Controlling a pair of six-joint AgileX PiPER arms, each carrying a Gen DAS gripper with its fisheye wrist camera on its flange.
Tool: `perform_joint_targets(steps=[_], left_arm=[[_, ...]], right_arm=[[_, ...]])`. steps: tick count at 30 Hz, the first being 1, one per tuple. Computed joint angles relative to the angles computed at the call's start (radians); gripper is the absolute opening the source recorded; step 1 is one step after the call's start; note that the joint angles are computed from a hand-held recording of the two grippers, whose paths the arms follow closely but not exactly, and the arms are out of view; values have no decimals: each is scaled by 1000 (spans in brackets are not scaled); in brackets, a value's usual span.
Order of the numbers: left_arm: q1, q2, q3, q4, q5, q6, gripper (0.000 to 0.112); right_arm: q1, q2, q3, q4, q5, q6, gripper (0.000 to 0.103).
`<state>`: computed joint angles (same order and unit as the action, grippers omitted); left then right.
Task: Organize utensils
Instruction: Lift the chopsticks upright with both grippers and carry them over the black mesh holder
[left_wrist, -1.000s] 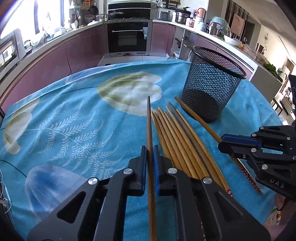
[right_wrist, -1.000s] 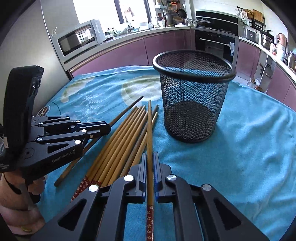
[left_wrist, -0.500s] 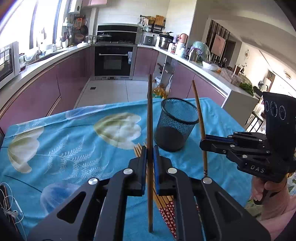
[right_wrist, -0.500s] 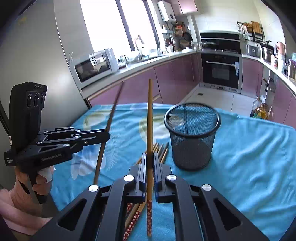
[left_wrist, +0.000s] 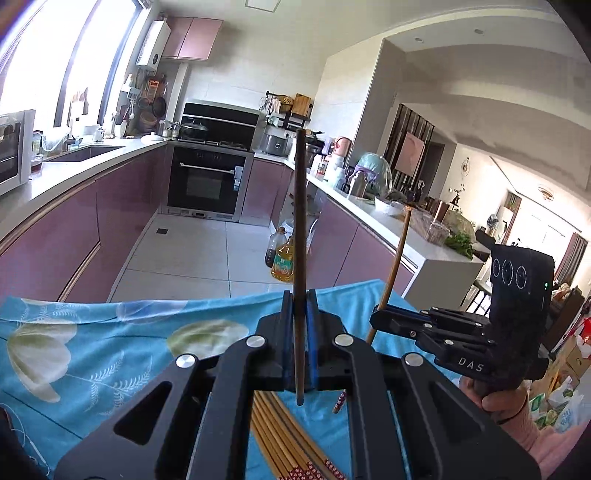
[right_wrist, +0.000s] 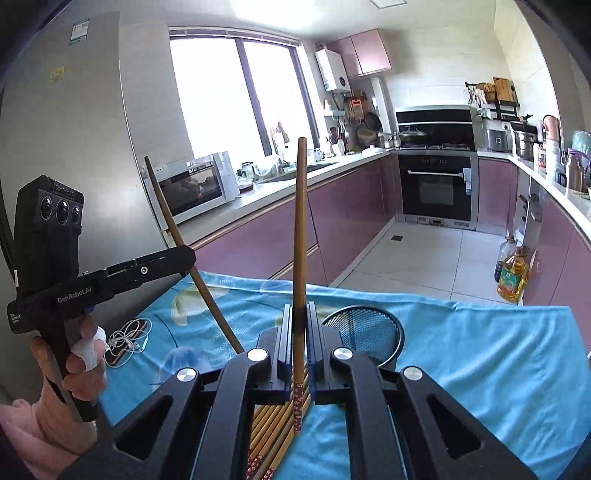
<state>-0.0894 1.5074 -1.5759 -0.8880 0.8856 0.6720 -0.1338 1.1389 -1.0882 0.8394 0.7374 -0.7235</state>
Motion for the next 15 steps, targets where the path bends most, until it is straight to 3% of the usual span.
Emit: perform_joint_targets(steps=[11,15], left_arm=[[-145,196,-383,165,16,-249,7],[-196,253,-442,248,14,-297,7]], right_arm=[[-38,79,-134,22,-41,-19,6],[-50,109,-146,21,-57,-13,6]])
